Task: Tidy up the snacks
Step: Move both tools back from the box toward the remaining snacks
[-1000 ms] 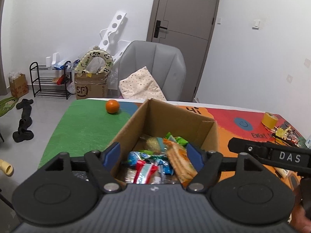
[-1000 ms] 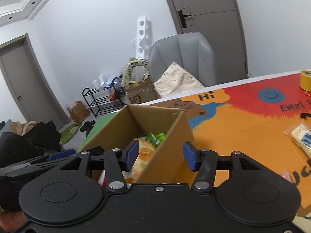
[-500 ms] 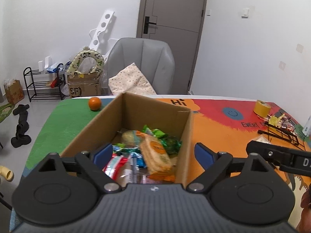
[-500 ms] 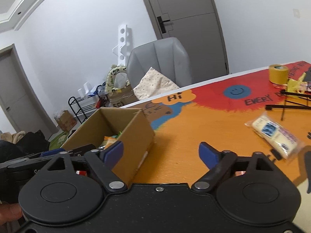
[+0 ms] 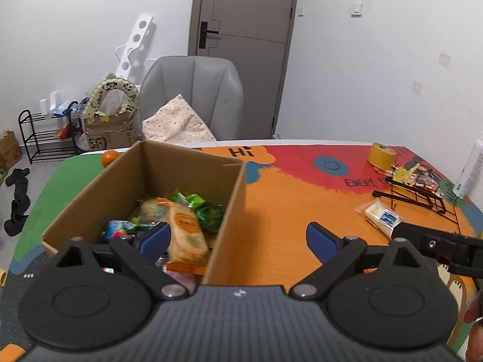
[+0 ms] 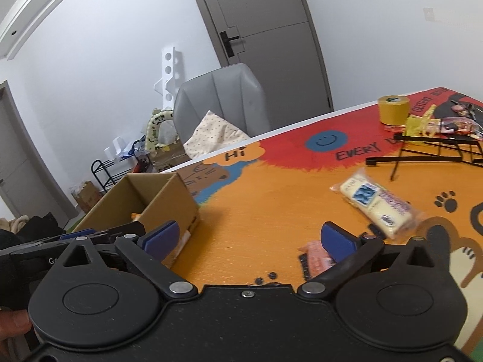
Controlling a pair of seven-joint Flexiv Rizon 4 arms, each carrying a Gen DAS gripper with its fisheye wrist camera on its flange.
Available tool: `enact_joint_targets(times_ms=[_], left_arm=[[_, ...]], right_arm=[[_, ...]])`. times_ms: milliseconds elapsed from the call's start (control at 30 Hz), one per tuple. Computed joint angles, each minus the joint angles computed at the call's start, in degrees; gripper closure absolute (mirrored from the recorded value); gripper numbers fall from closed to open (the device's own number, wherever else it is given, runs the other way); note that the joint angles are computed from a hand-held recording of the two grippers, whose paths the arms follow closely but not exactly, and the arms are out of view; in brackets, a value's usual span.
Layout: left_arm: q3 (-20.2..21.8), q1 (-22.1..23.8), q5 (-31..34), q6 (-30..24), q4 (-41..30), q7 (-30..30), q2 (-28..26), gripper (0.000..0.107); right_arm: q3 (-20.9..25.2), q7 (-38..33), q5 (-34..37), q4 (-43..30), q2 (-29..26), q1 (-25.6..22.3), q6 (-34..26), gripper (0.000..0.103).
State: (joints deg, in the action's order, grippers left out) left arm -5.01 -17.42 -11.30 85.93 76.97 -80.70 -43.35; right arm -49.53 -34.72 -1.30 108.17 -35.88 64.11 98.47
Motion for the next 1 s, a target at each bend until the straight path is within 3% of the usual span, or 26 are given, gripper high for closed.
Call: enact_joint_targets(times_ms=[533,1000], left_arm=[[-0.69,-2.19,0.33,-2.47,-3.25,-0.12,-2.17,0.011],[-2.74,-3.29,-0.46,-6.39,-7.66,1.32,-5.23,0.008]], right_arm=[[-4.58,-0.04,3.48,5.09,0.49,3.05,0.6,0.0],[-4.59,0.3,6.32,7.93,0.4,1.84,1.57,0.0]])
